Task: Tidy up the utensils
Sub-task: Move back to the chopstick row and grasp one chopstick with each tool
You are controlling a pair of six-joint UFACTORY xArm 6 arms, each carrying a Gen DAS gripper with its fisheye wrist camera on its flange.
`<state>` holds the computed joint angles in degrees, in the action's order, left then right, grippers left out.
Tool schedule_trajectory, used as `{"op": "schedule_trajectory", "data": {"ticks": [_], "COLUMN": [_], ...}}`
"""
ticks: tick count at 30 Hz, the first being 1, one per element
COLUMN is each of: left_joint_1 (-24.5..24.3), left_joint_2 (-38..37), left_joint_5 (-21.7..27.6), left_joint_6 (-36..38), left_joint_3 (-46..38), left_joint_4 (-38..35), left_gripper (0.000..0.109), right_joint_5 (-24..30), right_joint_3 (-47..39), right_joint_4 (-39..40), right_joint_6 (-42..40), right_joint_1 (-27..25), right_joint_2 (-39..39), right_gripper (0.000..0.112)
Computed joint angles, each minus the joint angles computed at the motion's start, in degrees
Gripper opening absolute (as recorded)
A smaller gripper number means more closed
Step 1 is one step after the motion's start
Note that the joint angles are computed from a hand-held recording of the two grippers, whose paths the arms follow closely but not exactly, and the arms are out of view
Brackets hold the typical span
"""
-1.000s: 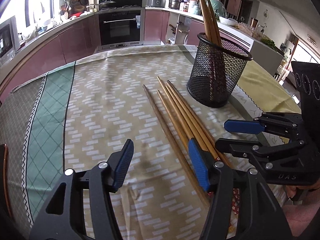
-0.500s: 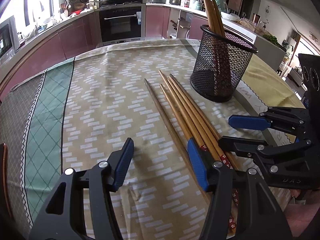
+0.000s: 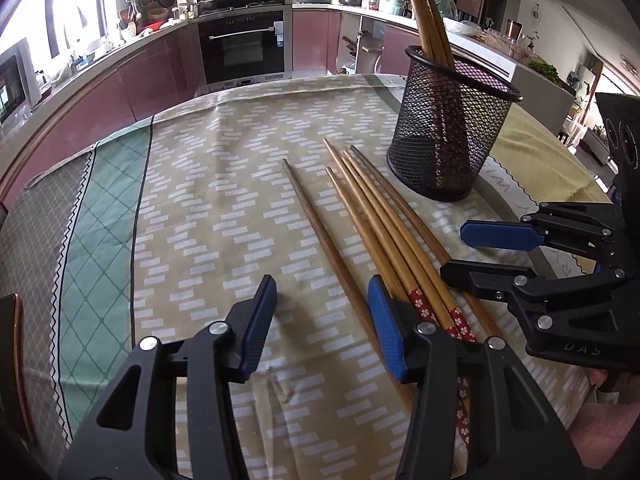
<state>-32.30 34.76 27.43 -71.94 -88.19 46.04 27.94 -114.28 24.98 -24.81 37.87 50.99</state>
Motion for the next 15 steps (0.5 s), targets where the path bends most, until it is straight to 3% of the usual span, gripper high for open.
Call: {"op": "schedule_trajectory", "data": {"ticks": [9, 15], "left_joint_1": [0.75, 0.96], "left_joint_2": [2.11, 1.99], "left_joint_5": [1.47, 0.26], "left_joint_6": [1.85, -0.33], "left_joint_3": [-3.35, -2.97], "left_joint_4": [-1.26, -0.74], "left_gripper": [0.036, 0.018], "right_joint_5": [1.46, 1.65], "right_joint_3": [-7.22, -5.23], "right_joint_4": [-2.24, 4.1], "right_joint_6": [3.85, 0.94], "right_joint_1": [-0.15, -0.76], "right_joint_2": [4.67, 3.4], "right_gripper": [0.024, 0.012]}}
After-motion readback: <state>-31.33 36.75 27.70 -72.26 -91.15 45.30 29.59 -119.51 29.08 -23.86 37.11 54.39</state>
